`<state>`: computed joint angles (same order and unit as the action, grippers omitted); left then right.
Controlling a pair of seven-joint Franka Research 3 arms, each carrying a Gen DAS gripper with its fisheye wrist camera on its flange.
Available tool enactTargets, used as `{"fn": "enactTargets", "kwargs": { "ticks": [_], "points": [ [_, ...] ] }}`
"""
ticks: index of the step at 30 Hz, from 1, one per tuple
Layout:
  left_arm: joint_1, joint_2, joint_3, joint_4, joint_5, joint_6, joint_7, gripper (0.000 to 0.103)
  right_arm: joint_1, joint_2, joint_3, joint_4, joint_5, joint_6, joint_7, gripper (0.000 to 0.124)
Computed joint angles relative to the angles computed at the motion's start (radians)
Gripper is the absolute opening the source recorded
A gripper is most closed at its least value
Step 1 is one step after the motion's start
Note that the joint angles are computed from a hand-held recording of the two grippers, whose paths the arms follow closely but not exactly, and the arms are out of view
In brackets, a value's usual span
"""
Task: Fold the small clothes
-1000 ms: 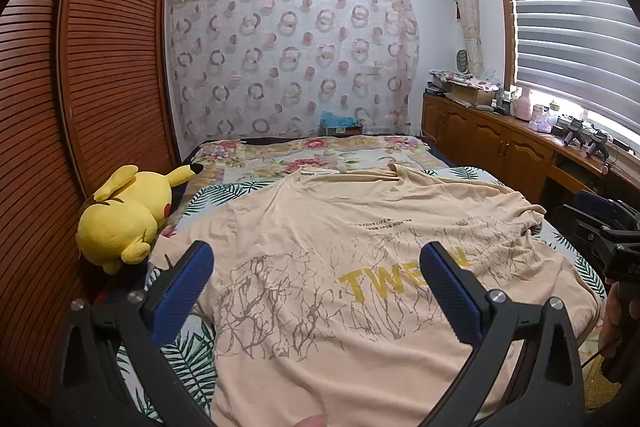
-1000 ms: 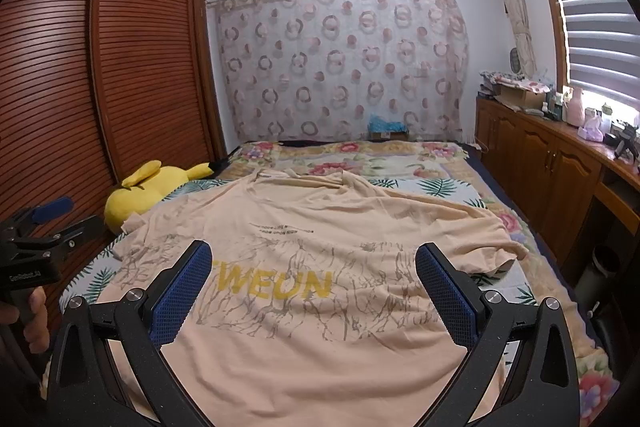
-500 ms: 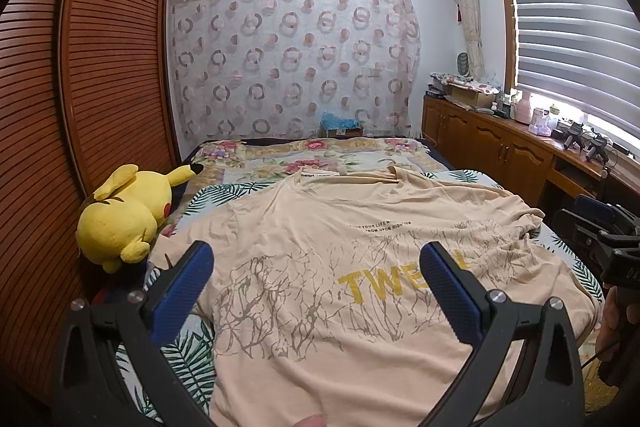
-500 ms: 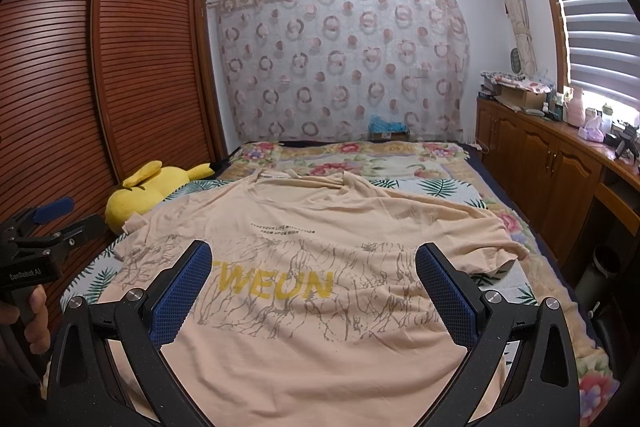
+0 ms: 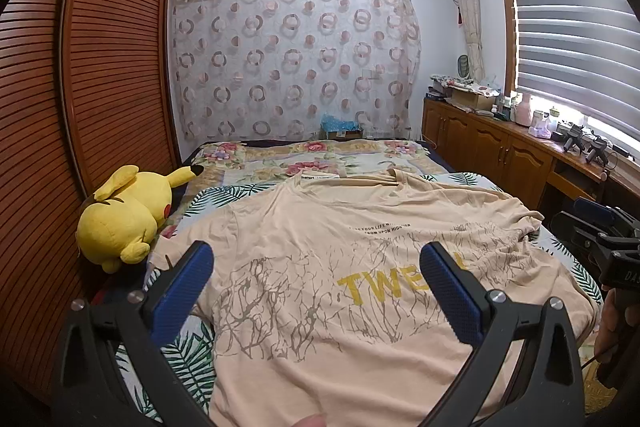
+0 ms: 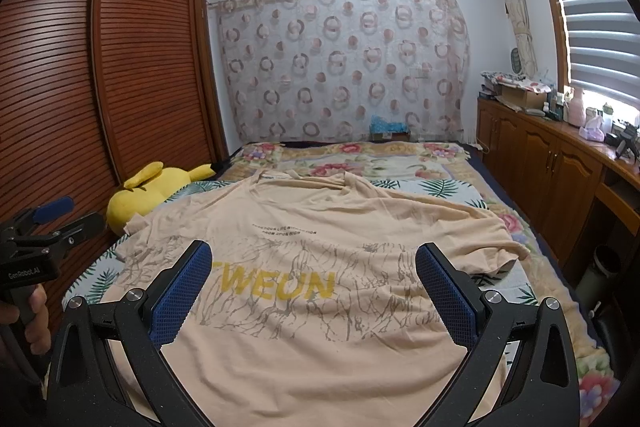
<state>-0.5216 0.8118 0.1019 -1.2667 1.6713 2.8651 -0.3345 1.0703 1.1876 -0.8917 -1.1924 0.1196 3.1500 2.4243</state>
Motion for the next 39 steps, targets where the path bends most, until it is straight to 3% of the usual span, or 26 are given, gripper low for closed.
{"fn": "enactTargets", "kwargs": {
  "ticks": [34,39],
  "points": [
    [0.007,-0.004,-0.006,-0.005,0.008,0.002,-0.006,0.103,-0.026,0.023,0.006,0.067,-0.087,-0.031,0.094,0.103],
    [0.019,0.000,-0.007,-0.006,-0.024,0.011,0.022,0.103,-0.093,0.031,0.082,0.196,-0.140,-0.099,0.093,0.103]
  ]
}}
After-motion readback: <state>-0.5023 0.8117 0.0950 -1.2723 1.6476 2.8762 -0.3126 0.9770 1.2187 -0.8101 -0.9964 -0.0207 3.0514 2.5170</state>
